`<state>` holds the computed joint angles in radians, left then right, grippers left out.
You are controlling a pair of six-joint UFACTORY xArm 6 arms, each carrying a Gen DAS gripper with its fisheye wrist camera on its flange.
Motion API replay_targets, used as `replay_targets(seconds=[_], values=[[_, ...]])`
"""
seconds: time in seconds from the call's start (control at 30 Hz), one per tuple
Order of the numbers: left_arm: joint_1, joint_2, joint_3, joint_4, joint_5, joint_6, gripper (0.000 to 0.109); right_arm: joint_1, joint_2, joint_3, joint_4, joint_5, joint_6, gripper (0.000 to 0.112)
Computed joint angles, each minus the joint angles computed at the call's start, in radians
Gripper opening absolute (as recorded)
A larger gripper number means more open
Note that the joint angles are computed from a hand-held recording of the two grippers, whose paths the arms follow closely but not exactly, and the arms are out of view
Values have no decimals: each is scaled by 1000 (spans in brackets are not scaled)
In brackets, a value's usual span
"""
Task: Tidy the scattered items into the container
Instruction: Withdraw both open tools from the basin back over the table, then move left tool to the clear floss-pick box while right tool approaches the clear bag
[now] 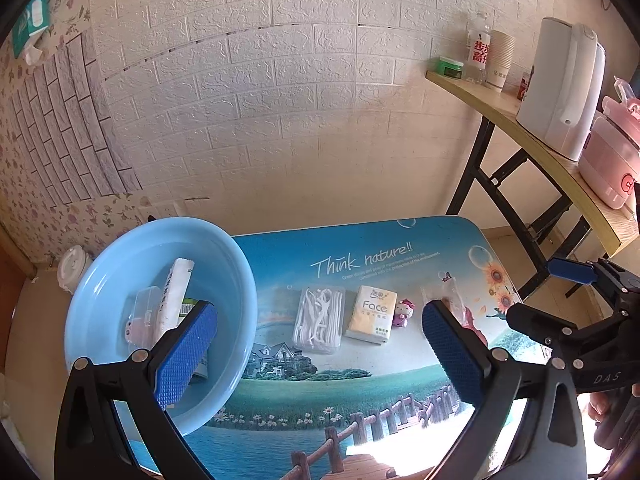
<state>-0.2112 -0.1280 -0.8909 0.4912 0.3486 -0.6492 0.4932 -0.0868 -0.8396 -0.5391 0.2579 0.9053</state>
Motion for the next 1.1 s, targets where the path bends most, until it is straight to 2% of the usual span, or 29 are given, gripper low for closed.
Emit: replay_targets(seconds=[0.13, 0.4, 0.6, 0.83, 1.1], values=[[-21, 20, -9, 1, 1, -9, 103, -4, -12, 29, 61, -10, -75, 103], [-45, 51, -29, 1, 7, 8, 103, -24, -32, 74, 28, -39, -49, 103], [-39, 57, -18, -29, -7, 38, 103, -31, -20, 79, 73, -49, -69, 103], [-38, 58, 11, -83, -47, 92, 103, -32, -8, 75, 95, -57, -89, 103], [-47, 63, 35, -76, -97, 115, 103, -42, 3, 76, 75, -62, -77, 103]])
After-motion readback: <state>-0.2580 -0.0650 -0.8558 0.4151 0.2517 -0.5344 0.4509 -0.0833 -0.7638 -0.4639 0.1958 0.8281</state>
